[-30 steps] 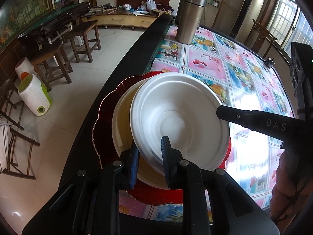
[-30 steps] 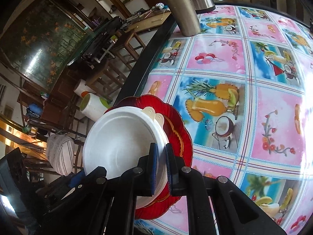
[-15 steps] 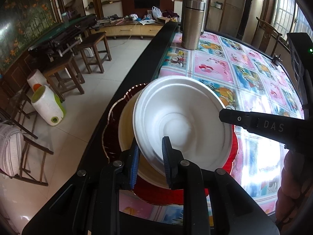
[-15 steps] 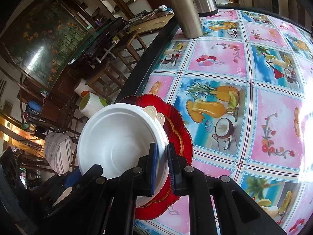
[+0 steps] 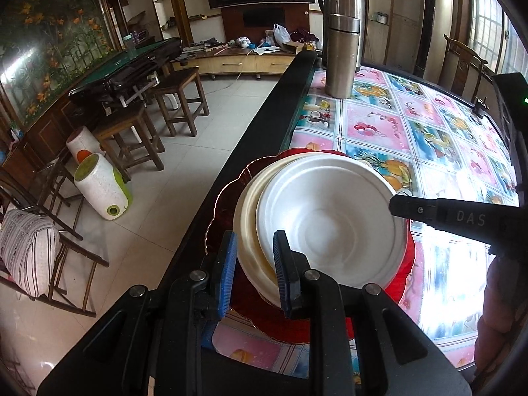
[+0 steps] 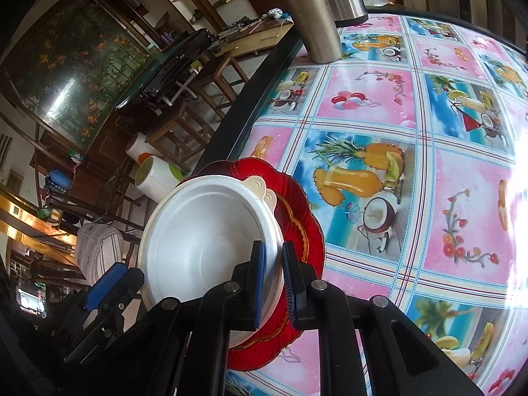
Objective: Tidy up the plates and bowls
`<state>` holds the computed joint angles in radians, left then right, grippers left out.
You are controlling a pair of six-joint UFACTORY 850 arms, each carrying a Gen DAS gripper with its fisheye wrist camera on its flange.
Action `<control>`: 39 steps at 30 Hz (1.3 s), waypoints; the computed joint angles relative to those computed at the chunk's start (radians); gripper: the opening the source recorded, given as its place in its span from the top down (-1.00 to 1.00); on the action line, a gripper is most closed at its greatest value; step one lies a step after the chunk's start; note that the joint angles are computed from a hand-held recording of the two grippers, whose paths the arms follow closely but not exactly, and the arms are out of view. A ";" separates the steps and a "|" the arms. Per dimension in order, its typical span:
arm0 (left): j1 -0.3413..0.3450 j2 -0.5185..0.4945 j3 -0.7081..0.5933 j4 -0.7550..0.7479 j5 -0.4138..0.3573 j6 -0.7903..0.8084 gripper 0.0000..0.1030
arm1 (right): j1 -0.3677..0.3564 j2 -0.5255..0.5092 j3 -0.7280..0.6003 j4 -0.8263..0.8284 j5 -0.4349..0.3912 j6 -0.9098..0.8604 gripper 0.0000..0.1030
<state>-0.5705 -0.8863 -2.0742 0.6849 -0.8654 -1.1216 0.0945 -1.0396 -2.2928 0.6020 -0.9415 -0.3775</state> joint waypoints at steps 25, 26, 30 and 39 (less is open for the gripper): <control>-0.091 0.074 0.104 0.354 -0.025 -0.338 -0.44 | -0.097 0.376 0.618 0.663 0.223 -0.891 0.52; -0.094 0.079 0.111 0.361 -0.018 -0.350 -0.48 | -0.102 0.387 0.639 0.698 0.214 -0.940 0.52; -0.104 0.095 0.135 0.401 0.012 -0.413 -0.61 | -0.117 0.429 0.720 0.833 0.178 -1.115 0.48; -0.147 0.104 0.156 0.583 -0.056 -0.534 -0.85 | -0.139 0.469 0.796 0.943 0.100 -1.280 0.41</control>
<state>-0.7170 -0.7828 -1.9177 1.2677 -0.9214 -1.6560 -0.0448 -0.5711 -1.4971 1.5450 -0.8415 -1.6574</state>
